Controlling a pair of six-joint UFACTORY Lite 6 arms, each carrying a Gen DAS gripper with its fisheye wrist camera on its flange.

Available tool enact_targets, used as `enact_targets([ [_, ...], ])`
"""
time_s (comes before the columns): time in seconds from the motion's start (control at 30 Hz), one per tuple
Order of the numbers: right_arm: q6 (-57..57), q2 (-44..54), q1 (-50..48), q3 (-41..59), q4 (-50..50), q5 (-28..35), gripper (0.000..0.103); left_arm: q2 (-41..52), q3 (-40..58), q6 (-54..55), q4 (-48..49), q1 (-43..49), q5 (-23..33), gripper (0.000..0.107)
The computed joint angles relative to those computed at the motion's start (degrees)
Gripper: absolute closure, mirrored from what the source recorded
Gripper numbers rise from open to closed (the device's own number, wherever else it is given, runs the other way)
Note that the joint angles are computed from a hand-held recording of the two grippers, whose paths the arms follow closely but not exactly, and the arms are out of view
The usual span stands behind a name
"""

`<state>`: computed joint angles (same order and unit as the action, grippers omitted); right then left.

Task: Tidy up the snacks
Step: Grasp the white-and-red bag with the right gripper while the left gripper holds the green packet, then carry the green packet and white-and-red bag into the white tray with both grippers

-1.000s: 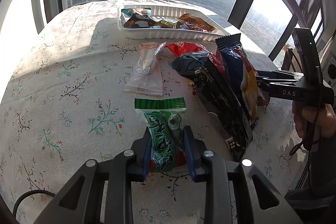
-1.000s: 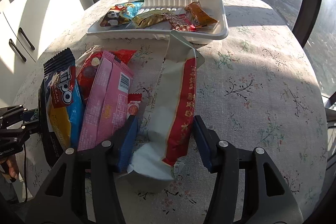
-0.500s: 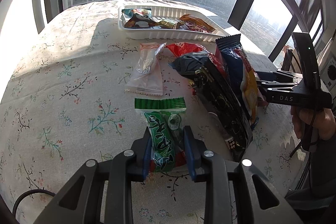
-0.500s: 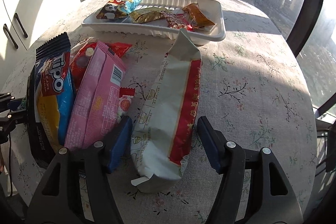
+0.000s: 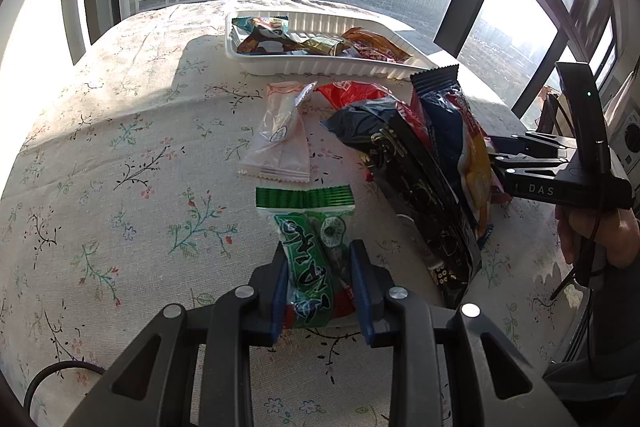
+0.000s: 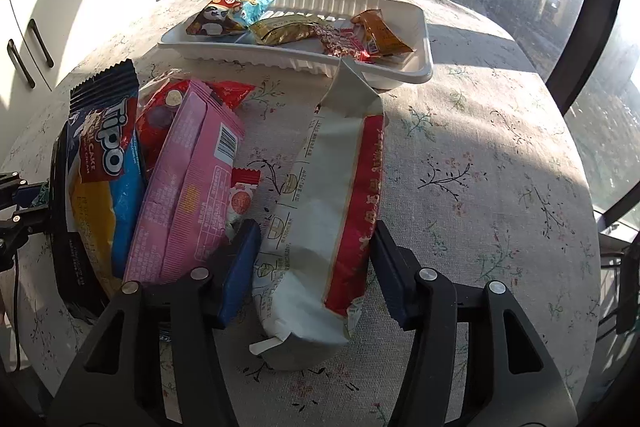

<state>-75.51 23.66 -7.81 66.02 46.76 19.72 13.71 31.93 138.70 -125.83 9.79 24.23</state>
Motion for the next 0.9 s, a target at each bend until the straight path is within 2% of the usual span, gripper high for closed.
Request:
enact_targets([
  [0.17,-1.2,0.9,-0.9,1.2,1.7,1.6,0.057,0.1,0.0,0.1,-0.2,-0.1,0.1,0.077],
  [0.63,-9.6,-2.5,-4.0,-1.7,9.7,4.4,0.062,-0.1,-0.7,1.0,-1.6,0.5,1.2,0.078],
  [0.9,-11.1,-4.6,-8.0,-0.7,11.5,10.4,0.062,-2.7,0.6,-5.8,6.1,3.5,1.6,0.078],
])
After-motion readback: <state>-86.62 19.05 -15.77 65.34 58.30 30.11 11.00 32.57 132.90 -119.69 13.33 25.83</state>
